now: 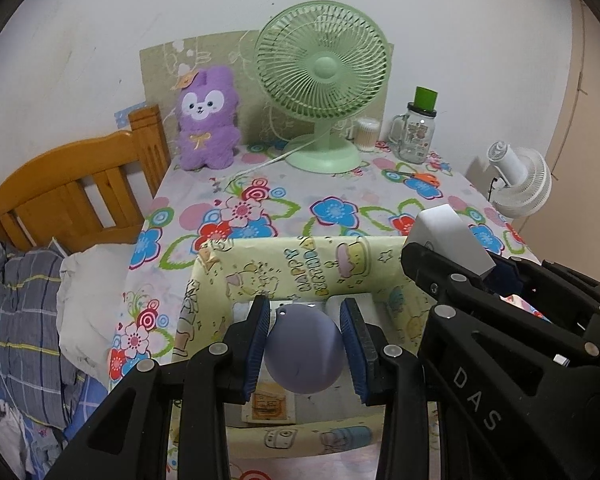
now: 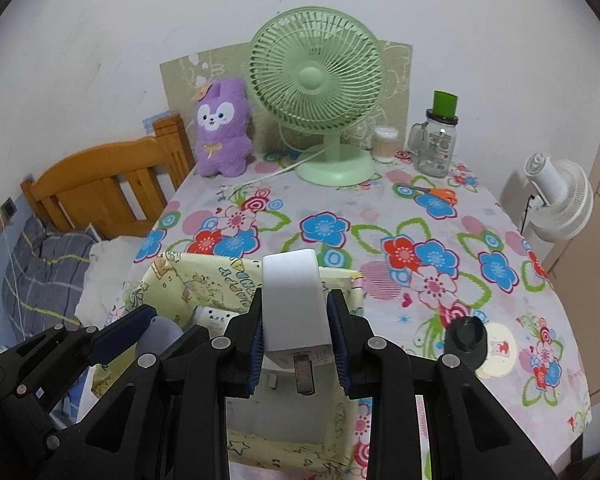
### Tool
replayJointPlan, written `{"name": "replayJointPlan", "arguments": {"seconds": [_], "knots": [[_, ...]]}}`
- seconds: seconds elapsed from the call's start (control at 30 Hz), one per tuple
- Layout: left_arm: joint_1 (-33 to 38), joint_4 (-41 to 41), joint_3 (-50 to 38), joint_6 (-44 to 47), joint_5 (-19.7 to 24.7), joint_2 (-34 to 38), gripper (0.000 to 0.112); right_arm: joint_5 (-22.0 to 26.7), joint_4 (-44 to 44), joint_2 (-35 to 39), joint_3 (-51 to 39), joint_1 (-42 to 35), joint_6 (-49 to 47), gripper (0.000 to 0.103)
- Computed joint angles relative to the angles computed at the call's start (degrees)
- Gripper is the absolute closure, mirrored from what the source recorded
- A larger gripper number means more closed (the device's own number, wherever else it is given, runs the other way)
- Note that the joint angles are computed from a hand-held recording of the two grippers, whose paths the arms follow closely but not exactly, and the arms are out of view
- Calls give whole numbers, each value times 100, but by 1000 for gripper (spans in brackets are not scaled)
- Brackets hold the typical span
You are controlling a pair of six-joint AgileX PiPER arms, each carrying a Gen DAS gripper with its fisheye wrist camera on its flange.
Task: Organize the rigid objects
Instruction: 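Lift and carry the plug adapter and lavender ball with both tools over the yellow box, then lower both held items into the yellow box and open both grippers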
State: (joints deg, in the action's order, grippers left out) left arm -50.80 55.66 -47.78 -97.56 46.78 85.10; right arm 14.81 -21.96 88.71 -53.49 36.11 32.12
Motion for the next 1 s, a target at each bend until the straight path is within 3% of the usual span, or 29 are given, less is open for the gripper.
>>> {"name": "replayJointPlan", "arguments": {"seconds": [0.43,0.77,0.83,0.93,1.0], "knots": [[600,-51,258,174,-572,101,75,77,827,747,-527,144,-885,71],[1110,-169,352,350,-1237,369,74,230,2135,1344,-934,24,-2252,70],[1076,-96,336,282,-1114,425,74,238,2199,1427,-996,24,-2344,70],[1122,-114,345,340,-1173,417,69,250,2306,1490,-1052,18,-2475,69],[1173,-185,370,447,-1320,359,58,212,2365,1445,-1020,4,-2584,69]]}}
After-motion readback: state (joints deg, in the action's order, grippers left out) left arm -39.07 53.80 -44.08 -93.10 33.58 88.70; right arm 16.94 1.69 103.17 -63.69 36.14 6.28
